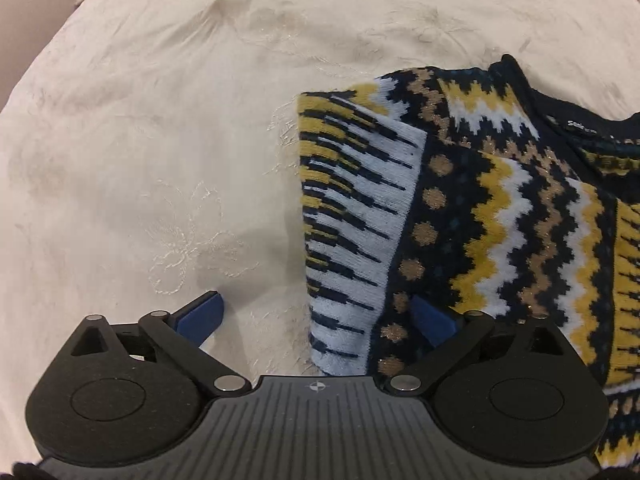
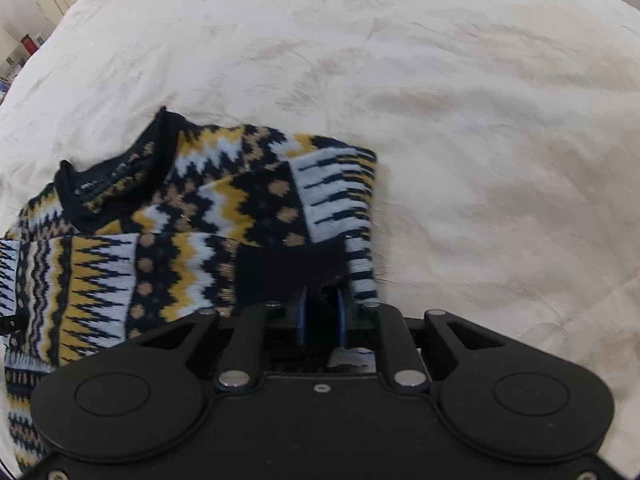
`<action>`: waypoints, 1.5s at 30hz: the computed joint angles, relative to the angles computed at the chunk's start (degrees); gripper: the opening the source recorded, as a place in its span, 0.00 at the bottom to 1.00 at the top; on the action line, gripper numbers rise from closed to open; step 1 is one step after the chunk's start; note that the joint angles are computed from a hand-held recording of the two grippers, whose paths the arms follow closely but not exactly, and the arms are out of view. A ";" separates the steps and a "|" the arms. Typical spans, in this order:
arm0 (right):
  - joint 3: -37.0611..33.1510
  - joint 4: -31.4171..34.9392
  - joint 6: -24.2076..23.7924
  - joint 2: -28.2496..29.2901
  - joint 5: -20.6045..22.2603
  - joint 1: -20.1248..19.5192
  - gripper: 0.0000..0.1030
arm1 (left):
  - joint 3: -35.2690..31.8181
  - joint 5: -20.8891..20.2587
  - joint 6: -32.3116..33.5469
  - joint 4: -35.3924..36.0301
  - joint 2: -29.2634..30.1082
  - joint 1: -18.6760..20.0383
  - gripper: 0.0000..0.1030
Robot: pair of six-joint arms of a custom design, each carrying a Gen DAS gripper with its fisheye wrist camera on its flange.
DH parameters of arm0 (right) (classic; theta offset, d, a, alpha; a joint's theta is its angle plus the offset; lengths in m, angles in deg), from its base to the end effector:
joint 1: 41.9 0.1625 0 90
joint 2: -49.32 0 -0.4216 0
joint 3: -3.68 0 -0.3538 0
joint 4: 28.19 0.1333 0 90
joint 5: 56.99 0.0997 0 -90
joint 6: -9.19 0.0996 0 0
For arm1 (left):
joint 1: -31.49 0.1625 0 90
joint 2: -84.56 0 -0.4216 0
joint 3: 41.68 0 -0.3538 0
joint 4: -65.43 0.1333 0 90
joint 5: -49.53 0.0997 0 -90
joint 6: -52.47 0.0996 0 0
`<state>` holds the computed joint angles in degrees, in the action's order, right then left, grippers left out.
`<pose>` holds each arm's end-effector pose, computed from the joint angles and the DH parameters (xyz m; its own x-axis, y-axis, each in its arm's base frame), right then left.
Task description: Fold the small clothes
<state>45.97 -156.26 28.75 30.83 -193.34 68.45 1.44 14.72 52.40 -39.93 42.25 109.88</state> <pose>0.3485 -0.7636 0.1114 -0.7811 0.2356 0.5783 -0.0801 0.8806 -0.4670 0.0544 -0.8037 0.4113 -0.6009 -0.0883 -0.7944 0.1941 0.9480 -0.2522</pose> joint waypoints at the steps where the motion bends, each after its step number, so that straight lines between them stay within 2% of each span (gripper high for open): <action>1: 0.26 -0.43 -0.29 0.08 -0.38 0.01 0.30 | -0.22 -0.27 0.28 -0.38 0.23 0.10 1.00; 4: 1.10 -2.10 -1.59 0.11 -0.62 0.01 0.36 | -0.72 -1.84 -0.84 -1.83 0.63 0.73 1.00; 5: 1.44 -2.74 -1.84 0.02 -0.47 -0.01 0.38 | 1.00 -2.80 -1.25 -3.57 -0.59 1.16 1.00; 9: 4.79 -7.36 -2.03 -1.54 3.59 -0.60 0.64 | 5.40 -5.99 -0.44 -10.76 -2.88 2.37 1.00; 10: 5.52 -8.18 -2.22 -1.96 4.70 -0.64 0.73 | 5.45 -6.44 -0.06 -10.40 -3.18 2.54 1.00; 12: 6.49 -9.48 -3.19 -2.37 5.15 -0.32 0.78 | 2.72 -7.02 -0.19 -5.77 -2.80 2.62 1.00; 13: 7.11 -9.95 -3.77 -2.67 5.28 -0.13 0.79 | 1.23 -7.44 -1.09 -3.41 -2.62 2.65 0.99; 14: 7.84 -10.16 -3.95 -3.11 5.52 0.04 0.79 | -0.10 -7.86 -1.85 -1.91 -2.46 2.69 0.92; 15: 8.40 -10.16 -3.75 -3.48 5.74 0.24 0.81 | 0.17 -8.26 -2.28 -1.52 -3.13 2.57 0.85; 17: 10.88 -11.36 -3.51 -4.88 6.64 0.66 0.83 | 3.29 -8.61 -2.42 -2.25 -5.69 1.86 0.82; 22: 18.95 -14.03 -3.38 -9.12 8.37 2.17 0.86 | 17.95 -7.28 -0.31 -5.72 -15.64 -0.98 0.82; 27: 27.27 -12.82 -0.43 -13.59 11.06 3.74 0.87 | 29.72 -4.94 -4.88 -0.84 -23.88 -4.55 0.82; 36: 40.32 -10.71 3.19 -20.19 17.17 6.13 0.89 | 40.89 -7.80 -12.55 6.50 -33.32 -6.49 0.82; 41: 44.82 -8.92 2.43 -22.55 19.86 6.94 0.92 | 44.81 -10.65 -15.66 9.88 -37.17 -6.56 0.82; 45: 47.61 -8.31 2.96 -23.96 22.27 7.00 0.93 | 47.72 -11.31 -17.57 11.42 -39.46 -6.79 0.82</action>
